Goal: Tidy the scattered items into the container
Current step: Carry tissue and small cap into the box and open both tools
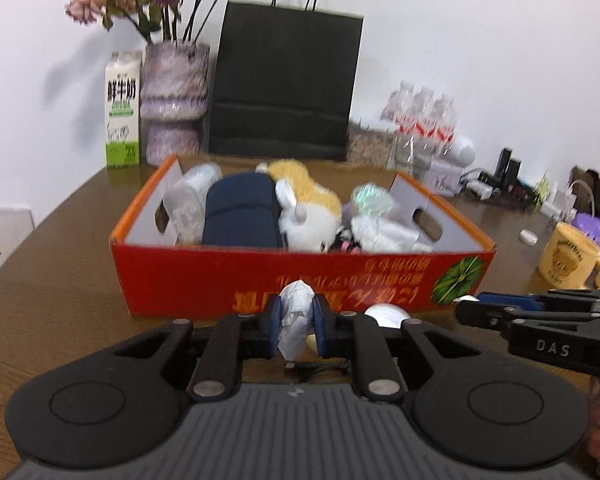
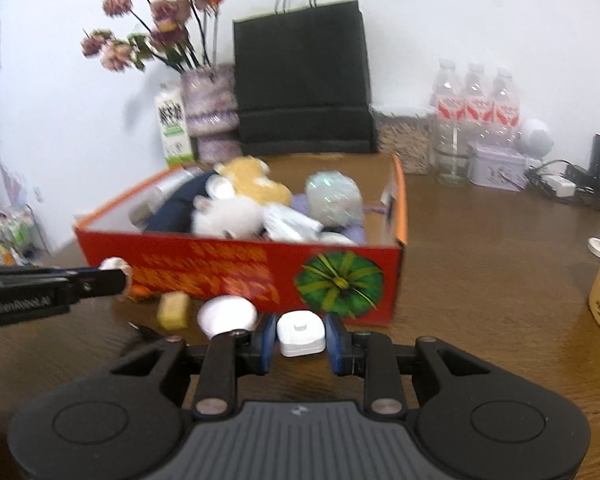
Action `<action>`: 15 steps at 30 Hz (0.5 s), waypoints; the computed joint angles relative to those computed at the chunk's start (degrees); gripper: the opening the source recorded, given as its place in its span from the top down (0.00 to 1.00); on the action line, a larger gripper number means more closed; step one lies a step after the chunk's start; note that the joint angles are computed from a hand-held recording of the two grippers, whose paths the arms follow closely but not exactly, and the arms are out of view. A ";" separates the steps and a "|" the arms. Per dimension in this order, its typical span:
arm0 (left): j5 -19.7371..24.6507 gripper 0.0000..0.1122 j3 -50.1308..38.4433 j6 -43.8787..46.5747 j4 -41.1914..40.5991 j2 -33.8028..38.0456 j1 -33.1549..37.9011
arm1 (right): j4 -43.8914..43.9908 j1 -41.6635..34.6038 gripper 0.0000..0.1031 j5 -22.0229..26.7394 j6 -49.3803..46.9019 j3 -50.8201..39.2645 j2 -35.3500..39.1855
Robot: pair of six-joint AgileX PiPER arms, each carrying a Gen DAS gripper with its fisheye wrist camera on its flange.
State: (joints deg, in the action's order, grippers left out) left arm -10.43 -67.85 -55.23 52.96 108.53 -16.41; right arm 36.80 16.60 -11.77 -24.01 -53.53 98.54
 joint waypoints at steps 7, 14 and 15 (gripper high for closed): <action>-0.04 0.84 -1.99 2.03 -2.02 -1.53 -0.05 | 4.04 1.20 0.76 0.22 -5.10 -3.23 -1.70; 0.56 0.84 -5.27 6.75 -7.00 -0.70 -0.08 | 14.49 1.40 0.76 0.64 -16.66 -8.92 -0.46; 0.53 0.84 -5.70 6.90 -7.21 -0.53 0.07 | 16.54 1.45 0.76 0.56 -18.83 -9.81 -0.10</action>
